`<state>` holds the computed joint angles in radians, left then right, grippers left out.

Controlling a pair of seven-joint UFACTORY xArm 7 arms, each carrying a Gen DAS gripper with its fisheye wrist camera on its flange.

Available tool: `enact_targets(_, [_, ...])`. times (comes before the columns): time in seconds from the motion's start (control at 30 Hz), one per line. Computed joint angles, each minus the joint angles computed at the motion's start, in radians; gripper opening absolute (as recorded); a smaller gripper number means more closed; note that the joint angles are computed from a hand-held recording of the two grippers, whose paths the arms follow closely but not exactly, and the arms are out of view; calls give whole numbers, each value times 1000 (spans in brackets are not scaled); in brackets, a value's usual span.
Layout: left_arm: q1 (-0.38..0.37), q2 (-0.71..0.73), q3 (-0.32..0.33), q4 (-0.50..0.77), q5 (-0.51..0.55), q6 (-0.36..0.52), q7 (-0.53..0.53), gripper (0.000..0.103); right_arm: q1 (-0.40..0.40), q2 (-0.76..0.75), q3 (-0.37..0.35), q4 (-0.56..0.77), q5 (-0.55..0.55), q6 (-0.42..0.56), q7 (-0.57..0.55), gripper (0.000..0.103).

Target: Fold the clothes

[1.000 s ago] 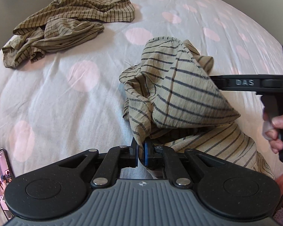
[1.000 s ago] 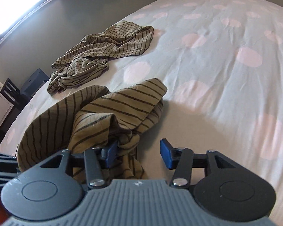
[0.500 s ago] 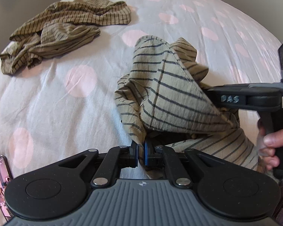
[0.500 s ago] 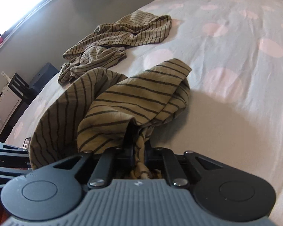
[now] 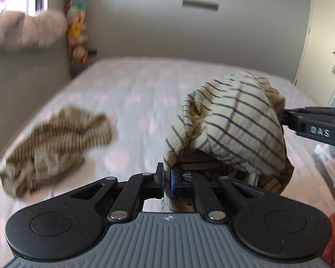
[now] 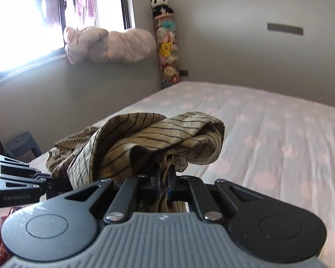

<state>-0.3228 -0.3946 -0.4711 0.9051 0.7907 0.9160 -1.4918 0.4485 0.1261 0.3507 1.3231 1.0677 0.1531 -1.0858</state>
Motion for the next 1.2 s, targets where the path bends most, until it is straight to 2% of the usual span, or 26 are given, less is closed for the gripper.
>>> enact_targets(0.1, [22,12,-27,87,66,75,31,1,-16,-85,-20,-21,78,-33,-84,6])
enact_targets(0.23, [23,40,-31,147,100,150,51,1,4,-169,-89,-88,98,-89,-109,3])
enact_targets(0.43, [-20,82,35,58,8,71,48,1,0,-213,-169,-264,-97,-122,97,0])
enact_targets(0.53, [-44,115,70,-7,-62,31,53,1,-14,-202,-200,-326,-204,-86,224,0])
enact_targets(0.63, [-62,124,91,-65,-113,31,51,1,-23,-184,-210,-362,-281,-54,299,0])
enact_targets(0.8, [-81,107,112,-134,-171,33,70,1,-35,-150,-196,-370,-298,19,253,2])
enact_targets(1.1, [-63,102,135,-175,-201,-12,187,2,-46,-94,-148,-343,-400,144,138,7])
enact_targets(1.17, [-59,103,140,-185,-209,-31,202,2,-50,-76,-138,-328,-420,173,141,15])
enact_targets(1.2, [-62,98,146,-193,-217,-46,228,2,-52,-71,-132,-323,-420,187,142,24])
